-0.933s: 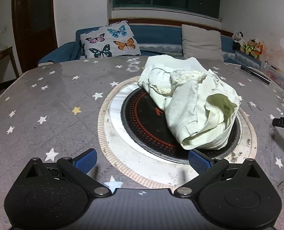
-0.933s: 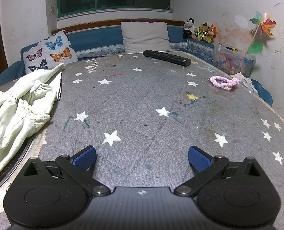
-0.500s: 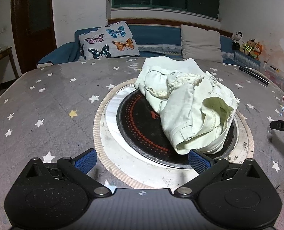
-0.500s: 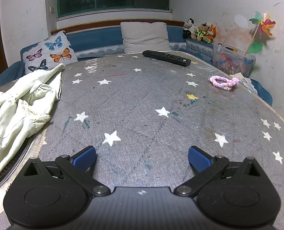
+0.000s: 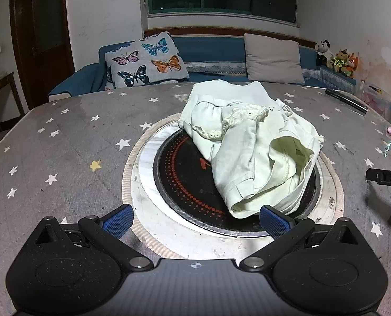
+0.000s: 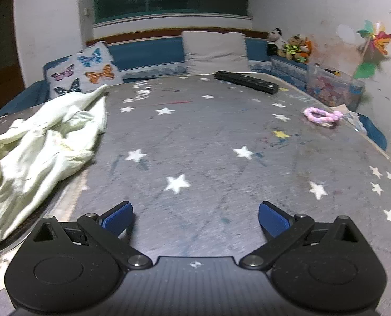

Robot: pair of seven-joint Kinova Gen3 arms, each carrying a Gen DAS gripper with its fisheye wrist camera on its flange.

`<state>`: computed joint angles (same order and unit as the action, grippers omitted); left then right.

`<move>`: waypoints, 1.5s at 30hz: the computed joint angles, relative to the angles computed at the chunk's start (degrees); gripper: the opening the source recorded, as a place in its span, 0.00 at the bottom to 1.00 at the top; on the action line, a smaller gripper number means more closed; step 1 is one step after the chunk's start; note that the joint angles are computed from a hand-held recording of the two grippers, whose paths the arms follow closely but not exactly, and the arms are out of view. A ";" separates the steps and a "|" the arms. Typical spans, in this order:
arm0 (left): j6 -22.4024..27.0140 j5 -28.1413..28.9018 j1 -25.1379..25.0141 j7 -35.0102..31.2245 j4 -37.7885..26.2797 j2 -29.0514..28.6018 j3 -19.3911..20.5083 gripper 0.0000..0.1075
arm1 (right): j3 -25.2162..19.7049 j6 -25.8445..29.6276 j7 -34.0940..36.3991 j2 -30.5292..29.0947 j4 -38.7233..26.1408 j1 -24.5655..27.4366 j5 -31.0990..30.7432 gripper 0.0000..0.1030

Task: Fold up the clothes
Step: 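Move both grippers toward the crumpled pale green T-shirt on the mat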

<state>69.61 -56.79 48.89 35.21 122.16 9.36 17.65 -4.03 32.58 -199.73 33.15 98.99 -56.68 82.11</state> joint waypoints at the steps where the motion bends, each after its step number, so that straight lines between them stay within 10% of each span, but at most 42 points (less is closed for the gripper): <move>1: 0.06 0.05 0.03 -0.01 -0.05 0.01 0.03 0.96 | -0.04 -0.32 -0.51 -0.25 0.39 -0.20 0.72 1.00; 21: 0.13 0.03 0.43 -0.22 0.46 -0.88 0.80 0.96 | -8.29 1.79 -5.12 -3.92 4.76 0.89 11.02 1.00; 45: 1.42 1.51 0.95 -1.39 -0.20 -0.09 0.56 0.96 | -7.90 1.81 2.49 -4.14 3.08 -3.18 7.34 1.00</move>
<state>71.03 -55.28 49.85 33.82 121.97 9.27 18.22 -11.93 34.39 -197.24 29.01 102.06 -59.85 89.46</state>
